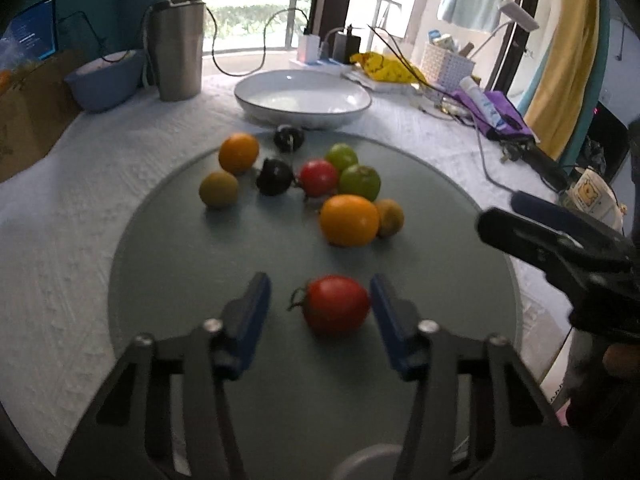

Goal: Organize fruits
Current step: 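Close the left tool on the large red tomato while the right tool approaches a small brown fruit, then grasp the small brown fruit with the right tool while the left tool lifts the tomato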

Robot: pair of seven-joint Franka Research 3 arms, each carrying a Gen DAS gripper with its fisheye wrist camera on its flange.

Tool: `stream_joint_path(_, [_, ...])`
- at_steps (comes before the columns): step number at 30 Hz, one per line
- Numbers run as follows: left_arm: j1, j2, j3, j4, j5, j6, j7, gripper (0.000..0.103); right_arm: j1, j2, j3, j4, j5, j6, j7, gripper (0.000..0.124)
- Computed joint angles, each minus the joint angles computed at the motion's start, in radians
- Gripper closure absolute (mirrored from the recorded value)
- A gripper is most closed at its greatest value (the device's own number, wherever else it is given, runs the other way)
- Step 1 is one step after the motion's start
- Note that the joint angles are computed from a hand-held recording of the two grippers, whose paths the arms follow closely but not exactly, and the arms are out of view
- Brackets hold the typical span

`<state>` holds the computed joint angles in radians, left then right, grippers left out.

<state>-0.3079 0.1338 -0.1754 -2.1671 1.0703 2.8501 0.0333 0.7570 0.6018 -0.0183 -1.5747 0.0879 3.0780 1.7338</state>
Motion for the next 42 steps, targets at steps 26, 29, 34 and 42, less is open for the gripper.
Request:
stream_joint_path(26, [0.029, -0.003, 0.027, 0.004, 0.028, 0.051, -0.05, 0.067, -0.113, 0.26, 0.176, 0.462, 0.122, -0.372, -0.266, 0.087])
stream_joint_path(29, [0.033, -0.009, 0.027, -0.004, 0.045, 0.064, -0.068, 0.067, -0.106, 0.271, 0.172, 0.483, 0.123, -0.392, -0.267, 0.098])
stream_joint_path(34, [0.057, 0.009, 0.005, -0.024, -0.098, 0.124, 0.065, 0.065, -0.098, 0.254, 0.163, 0.452, 0.122, -0.375, -0.259, 0.098])
stream_joint_path(42, [0.026, -0.013, 0.032, -0.041, -0.013, 0.114, -0.038, 0.078, -0.093, 0.193, 0.153, 0.347, 0.113, -0.3, -0.243, 0.098])
